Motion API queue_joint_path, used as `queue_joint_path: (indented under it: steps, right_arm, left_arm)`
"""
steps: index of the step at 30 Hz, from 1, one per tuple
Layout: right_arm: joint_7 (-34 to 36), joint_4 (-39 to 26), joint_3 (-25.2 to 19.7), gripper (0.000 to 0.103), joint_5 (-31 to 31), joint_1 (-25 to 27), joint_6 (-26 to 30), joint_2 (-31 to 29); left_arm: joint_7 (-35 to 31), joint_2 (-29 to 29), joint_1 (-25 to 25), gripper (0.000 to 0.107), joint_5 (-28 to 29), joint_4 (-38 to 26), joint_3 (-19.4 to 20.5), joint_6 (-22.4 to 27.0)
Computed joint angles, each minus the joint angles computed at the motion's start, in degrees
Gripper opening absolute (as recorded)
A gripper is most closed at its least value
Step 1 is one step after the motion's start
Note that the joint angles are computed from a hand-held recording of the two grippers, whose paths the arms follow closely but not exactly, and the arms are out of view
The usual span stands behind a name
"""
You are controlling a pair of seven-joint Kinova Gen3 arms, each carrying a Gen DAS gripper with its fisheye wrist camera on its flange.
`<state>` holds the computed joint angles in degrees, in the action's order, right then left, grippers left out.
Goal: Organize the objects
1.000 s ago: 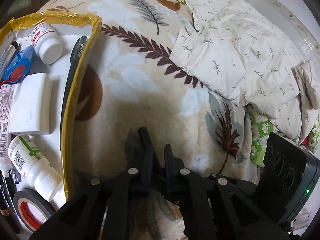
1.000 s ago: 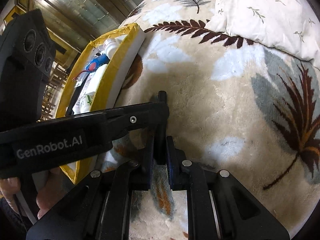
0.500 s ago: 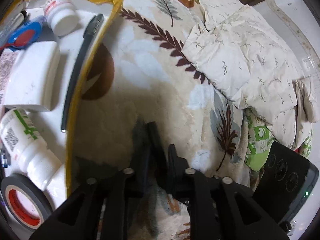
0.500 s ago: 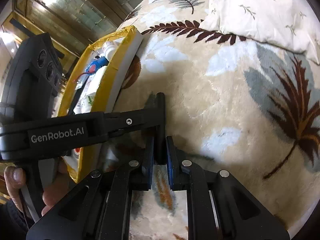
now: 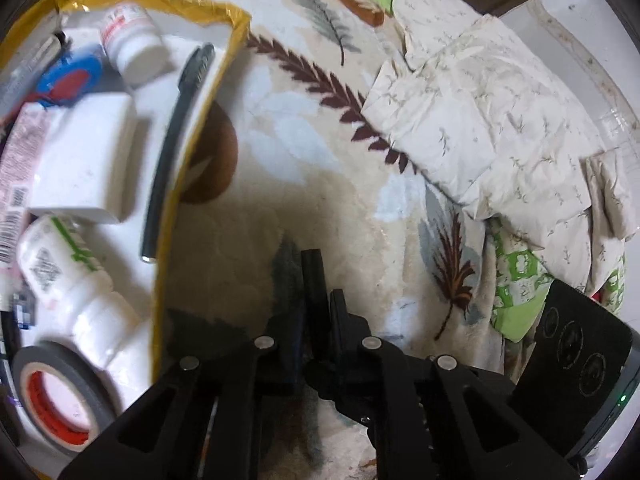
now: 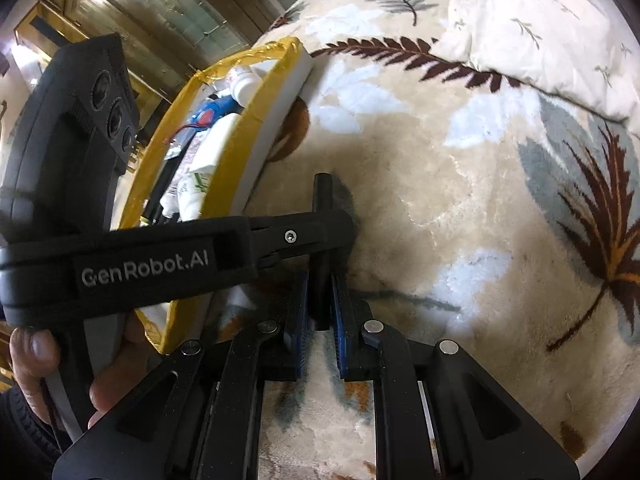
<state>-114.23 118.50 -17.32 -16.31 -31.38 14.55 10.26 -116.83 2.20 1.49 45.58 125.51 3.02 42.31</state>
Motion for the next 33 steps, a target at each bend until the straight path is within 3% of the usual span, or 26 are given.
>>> queue_joint_path:
  steps: [6, 9, 13, 17, 25, 31, 33]
  right_arm:
    - [-5.22, -5.44, 4.24, 0.011, 8.21, -6.35, 4.05, -0.01]
    - [-3.11, -9.43, 1.5, 0.011, 7.98, -5.07, 5.55, 1.13]
    - [-1.94, -14.54, 0.88, 0.011, 9.05, -7.24, 7.45, 3.3]
    - [-1.03, -19.92, 0.48, 0.011, 8.7, -9.31, 9.8, 6.81]
    - [-4.51, -25.41, 2.88, 0.011, 10.54, -14.02, 12.69, 11.74]
    - [-5.34, -27.87, 2.99, 0.011, 9.87, -13.48, 14.91, 13.66]
    - [-3.87, -28.7, 1.22, 0.011, 7.84, -11.61, 14.68, 14.69]
  left_arm:
    - [-0.13, -5.59, -3.09, 0.009, -0.8, -0.41, -3.98, 4.36]
    - [-1.21, -9.06, -5.39, 0.009, -2.01, -0.25, -7.1, 7.17]
    - [-2.43, -12.69, -8.36, 0.009, -4.39, 0.32, -11.06, 10.13]
    - [-5.67, -12.75, -11.67, 0.009, -4.43, 1.44, -15.19, 12.58]
    - [-10.34, -12.25, -14.37, 0.009, -4.33, 3.89, -14.69, 9.62]
    - [-11.74, -10.87, -16.14, 0.009, -4.52, 3.32, -15.16, 9.66]
    - [-12.08, -9.45, -17.22, 0.009, -4.35, 2.75, -15.93, 10.59]
